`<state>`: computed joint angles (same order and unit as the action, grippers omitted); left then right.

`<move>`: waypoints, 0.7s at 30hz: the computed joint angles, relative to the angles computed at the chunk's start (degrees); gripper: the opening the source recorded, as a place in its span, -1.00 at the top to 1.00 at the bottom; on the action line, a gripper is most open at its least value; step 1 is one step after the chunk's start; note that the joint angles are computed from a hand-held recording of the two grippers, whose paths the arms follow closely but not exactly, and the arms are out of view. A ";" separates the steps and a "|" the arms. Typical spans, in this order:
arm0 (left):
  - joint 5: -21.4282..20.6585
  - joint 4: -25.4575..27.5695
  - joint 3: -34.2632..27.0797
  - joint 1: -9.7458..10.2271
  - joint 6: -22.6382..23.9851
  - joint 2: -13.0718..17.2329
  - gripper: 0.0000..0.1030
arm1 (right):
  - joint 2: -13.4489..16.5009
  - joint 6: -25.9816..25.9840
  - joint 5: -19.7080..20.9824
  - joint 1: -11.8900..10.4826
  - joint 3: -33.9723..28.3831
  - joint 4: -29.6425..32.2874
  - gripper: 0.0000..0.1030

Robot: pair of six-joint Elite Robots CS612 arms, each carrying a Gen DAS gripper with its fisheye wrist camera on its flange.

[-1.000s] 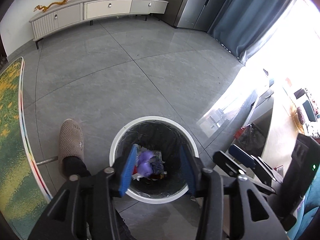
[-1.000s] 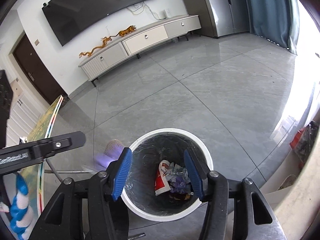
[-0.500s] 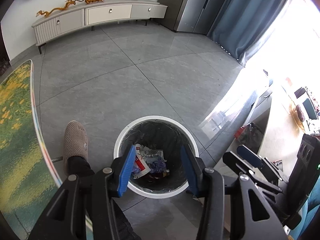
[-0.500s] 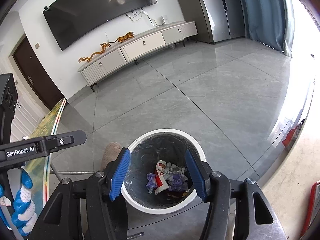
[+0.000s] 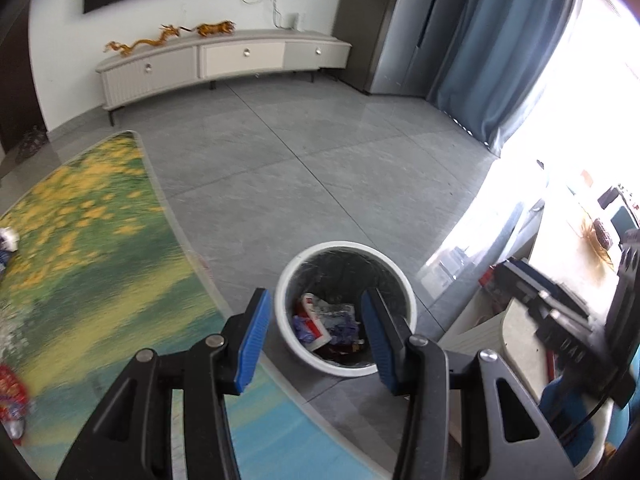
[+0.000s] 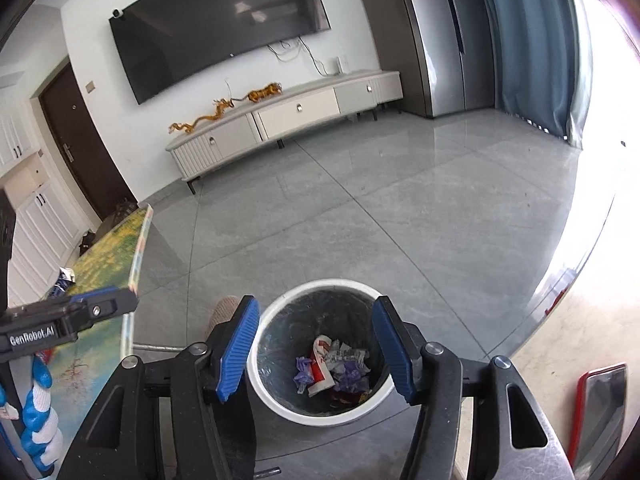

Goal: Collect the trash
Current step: 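Move both open tools back to the remaining trash on the rug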

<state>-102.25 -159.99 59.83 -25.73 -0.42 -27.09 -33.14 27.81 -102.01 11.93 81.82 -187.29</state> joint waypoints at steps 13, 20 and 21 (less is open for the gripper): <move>4.84 -13.62 14.26 3.73 -1.90 -7.31 0.12 | -0.62 -7.12 -0.12 3.17 -2.95 -1.65 -0.20; 9.38 -23.51 22.16 5.36 -1.85 -10.89 -0.06 | -0.56 -10.88 1.60 4.77 -4.72 -2.31 -0.26; 9.71 -24.42 23.00 5.65 -2.13 -11.24 -0.06 | -0.55 -11.26 1.75 4.91 -4.82 -2.47 -0.29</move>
<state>-92.54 -184.40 82.83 -20.08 -2.54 -38.33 -33.69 16.55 -100.26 16.83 77.00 -189.75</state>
